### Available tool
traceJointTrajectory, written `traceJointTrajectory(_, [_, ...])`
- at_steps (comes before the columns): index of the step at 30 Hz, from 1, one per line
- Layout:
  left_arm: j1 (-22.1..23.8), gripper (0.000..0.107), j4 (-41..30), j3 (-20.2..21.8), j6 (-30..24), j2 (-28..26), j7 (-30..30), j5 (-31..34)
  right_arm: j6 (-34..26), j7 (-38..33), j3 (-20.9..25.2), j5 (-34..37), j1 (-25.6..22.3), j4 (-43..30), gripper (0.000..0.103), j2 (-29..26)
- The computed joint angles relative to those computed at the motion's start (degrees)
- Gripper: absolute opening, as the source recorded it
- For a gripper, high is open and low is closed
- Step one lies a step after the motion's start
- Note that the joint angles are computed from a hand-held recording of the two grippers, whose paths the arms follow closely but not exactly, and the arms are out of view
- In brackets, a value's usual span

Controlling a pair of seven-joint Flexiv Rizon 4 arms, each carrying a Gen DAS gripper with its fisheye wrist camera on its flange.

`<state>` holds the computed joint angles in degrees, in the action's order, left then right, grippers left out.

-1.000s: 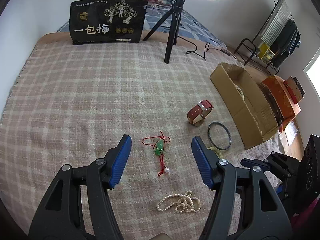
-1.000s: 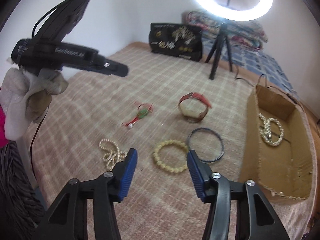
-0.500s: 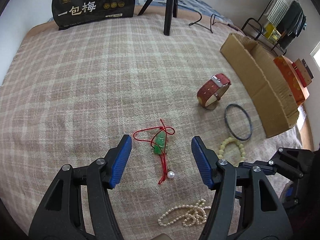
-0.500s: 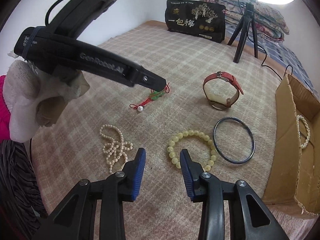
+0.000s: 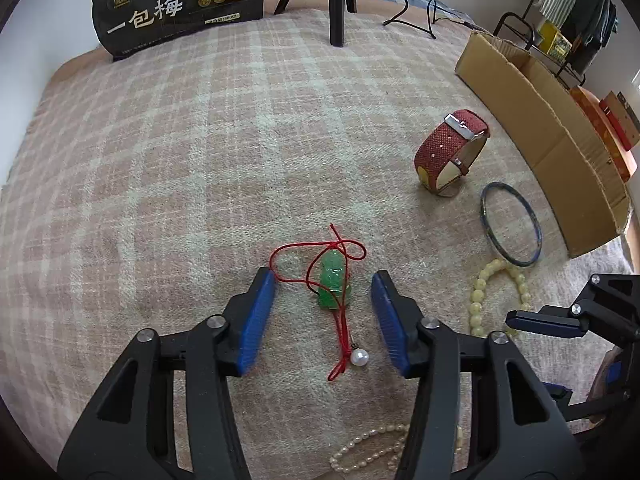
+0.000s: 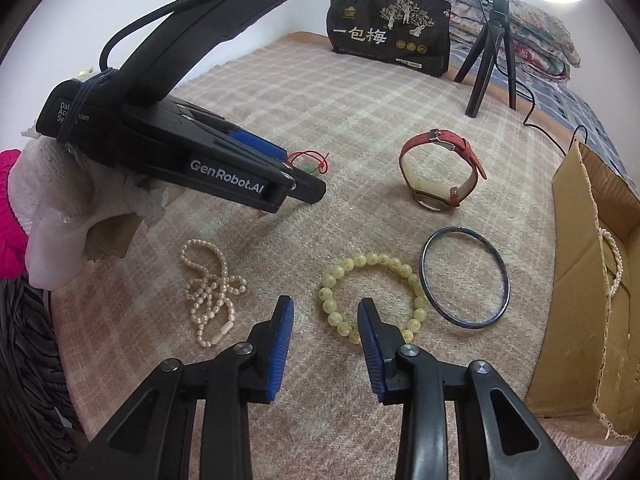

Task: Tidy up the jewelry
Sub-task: 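Close the left tool on the jade pendant while the right tool grasps the yellow bracelet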

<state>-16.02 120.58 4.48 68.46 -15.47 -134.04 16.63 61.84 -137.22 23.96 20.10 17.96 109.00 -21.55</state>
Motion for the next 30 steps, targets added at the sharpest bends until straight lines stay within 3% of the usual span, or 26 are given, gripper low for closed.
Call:
traceJointTrajectory(7, [-0.17,0.019,-0.11,0.80,-0.19,0.07,-1.65,1.75,0.58,0.41,-0.73,-2.65,1.41,0.93,0.033,-0.33])
traceJointTrajectory(11, [-0.18,0.019,0.02,0.81,0.03,0.21,-1.97,2.27,0.96,1.70,-1.05,-4.21,1.85,1.27,0.031,-0.42])
traceJointTrajectory(17, [-0.29,0.018,-0.39,0.70,-0.61,0.33,-3.05,3.20,2.70,4.69,-1.57,-6.89,2.23,1.97,0.009,-0.60])
traceJointTrajectory(30, [0.96,0.018,1.59,0.15,0.94,4.58,-4.86,2.94,-2.27,1.80,0.79,2.93,-1.63,-2.52,0.005,0.83])
